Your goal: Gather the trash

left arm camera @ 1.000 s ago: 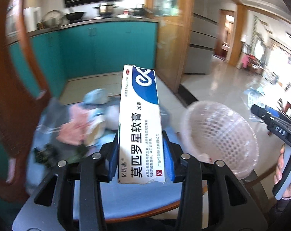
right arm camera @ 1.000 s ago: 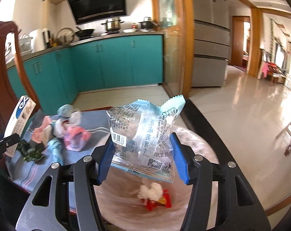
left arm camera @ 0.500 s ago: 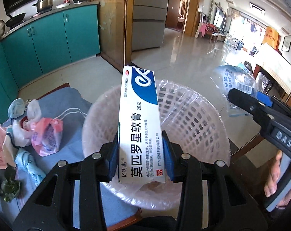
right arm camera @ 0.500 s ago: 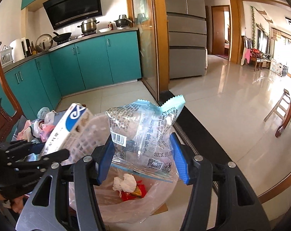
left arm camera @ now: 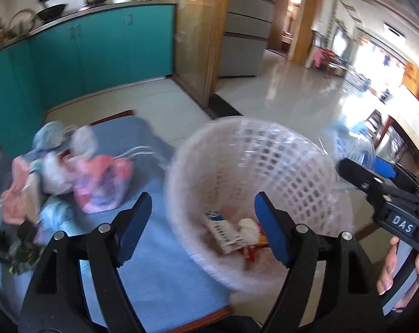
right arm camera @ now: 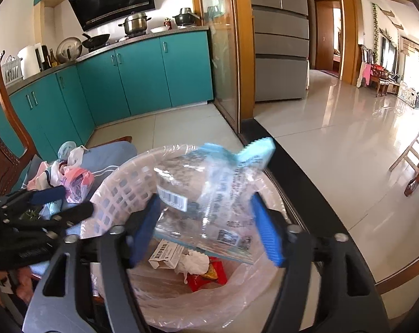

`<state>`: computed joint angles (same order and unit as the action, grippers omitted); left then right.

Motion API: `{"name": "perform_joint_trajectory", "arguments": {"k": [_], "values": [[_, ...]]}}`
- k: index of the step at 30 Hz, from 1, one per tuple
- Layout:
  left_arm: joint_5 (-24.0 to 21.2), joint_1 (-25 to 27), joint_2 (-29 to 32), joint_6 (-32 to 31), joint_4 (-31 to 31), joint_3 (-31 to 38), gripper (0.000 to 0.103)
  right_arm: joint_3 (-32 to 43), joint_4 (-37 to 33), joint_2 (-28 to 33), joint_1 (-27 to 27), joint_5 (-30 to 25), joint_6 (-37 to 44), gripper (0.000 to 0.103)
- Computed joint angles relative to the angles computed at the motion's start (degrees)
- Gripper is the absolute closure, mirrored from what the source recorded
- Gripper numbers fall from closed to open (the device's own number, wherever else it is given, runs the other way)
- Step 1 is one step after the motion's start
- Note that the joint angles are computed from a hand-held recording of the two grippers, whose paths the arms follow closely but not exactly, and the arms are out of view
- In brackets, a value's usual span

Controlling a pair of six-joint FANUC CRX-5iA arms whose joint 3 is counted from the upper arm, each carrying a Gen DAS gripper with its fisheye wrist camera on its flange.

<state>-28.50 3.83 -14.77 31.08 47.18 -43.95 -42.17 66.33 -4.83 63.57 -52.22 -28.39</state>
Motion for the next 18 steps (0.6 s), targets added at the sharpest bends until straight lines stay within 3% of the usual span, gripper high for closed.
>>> {"name": "perform_joint_trajectory", "arguments": {"k": [3, 9, 13, 15, 18], "values": [[0.7, 4.3, -1.3, 2.1, -2.6, -0.5, 0.023, 1.0, 0.1, 0.8, -0.1, 0.0, 0.4, 0.016], [2.7, 13.9, -1.3, 5.7, -7.3, -0.9, 0.022, 3.2, 0.0, 2.6, -0.6, 1.8, 2.7, 0.014], [3.0, 20.1, 4.1, 9.2, -13.0, 2.6, 0.022, 5.8, -0.4, 4.7, -0.5, 2.8, 5.7, 0.014], [3.7, 22.4, 7.4, 14.7, -18.3, 5.3, 0.023, 7.4, -0.5, 6.0, -0.5, 4.1, 7.1, 0.014], [-0.7, 25.4, 11.7, 14.2, -18.1, 8.1, 0.023, 9.4, -0.3, 7.7, -1.2, 9.0, 9.3, 0.014]]}}
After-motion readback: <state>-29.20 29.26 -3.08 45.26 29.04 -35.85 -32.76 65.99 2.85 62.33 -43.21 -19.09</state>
